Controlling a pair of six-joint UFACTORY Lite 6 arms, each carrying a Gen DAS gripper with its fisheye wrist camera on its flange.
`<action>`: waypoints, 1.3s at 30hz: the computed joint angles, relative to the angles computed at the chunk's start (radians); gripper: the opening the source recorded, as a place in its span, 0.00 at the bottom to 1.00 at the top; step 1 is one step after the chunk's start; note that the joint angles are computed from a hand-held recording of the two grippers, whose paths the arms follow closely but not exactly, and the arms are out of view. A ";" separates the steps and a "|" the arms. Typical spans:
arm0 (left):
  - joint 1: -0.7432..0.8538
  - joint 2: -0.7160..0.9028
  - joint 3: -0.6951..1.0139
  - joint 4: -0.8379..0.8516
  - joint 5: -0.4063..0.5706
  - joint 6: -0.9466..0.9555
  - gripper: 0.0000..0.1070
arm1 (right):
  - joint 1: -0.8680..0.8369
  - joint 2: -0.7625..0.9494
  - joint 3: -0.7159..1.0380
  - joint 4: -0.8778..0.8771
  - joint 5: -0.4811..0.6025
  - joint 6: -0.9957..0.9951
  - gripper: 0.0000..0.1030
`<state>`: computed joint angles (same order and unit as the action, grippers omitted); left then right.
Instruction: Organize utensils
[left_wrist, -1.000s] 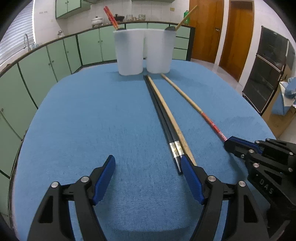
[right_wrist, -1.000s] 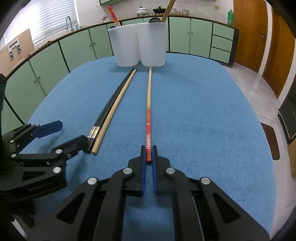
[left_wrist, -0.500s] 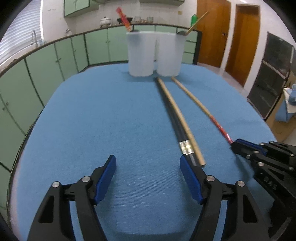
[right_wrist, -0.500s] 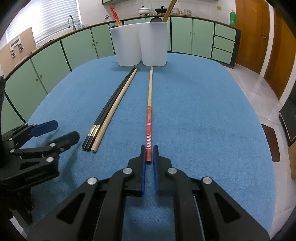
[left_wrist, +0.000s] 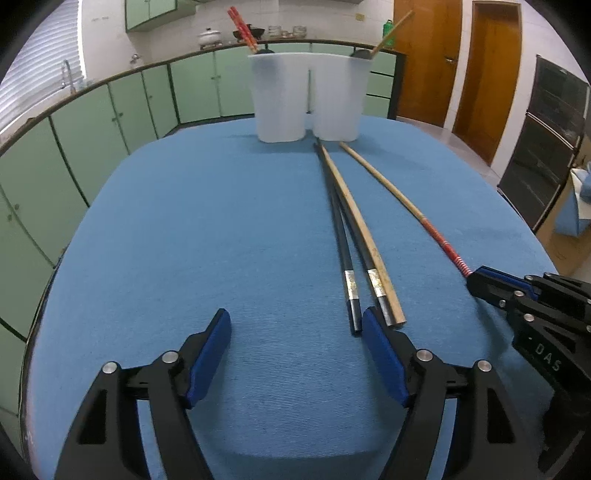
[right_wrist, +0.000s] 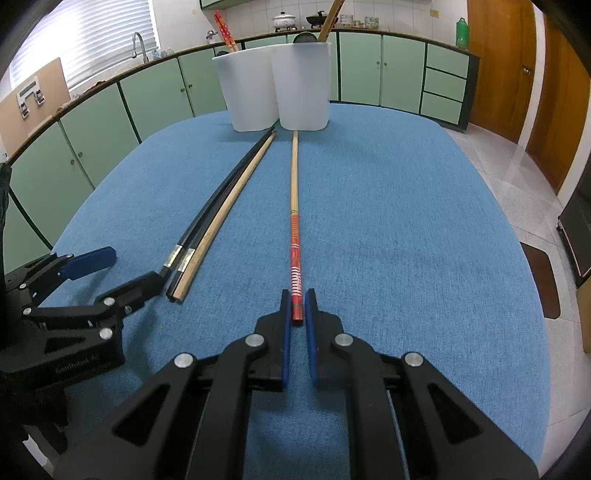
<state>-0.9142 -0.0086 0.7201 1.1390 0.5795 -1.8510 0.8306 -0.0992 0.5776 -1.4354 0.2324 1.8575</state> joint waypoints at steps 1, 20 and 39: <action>-0.004 -0.001 -0.001 0.001 0.004 -0.002 0.68 | 0.000 -0.004 -0.004 -0.008 -0.002 0.008 0.09; 0.011 0.037 0.030 0.004 -0.025 0.017 0.56 | 0.007 -0.070 -0.060 0.027 -0.015 -0.068 0.25; -0.026 -0.027 0.031 0.033 -0.032 -0.025 0.07 | 0.023 -0.180 -0.061 0.174 0.028 -0.235 0.05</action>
<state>-0.9399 -0.0353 0.7514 1.1723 0.5475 -1.8759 0.8537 -0.2788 0.5163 -1.2619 0.2601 1.6224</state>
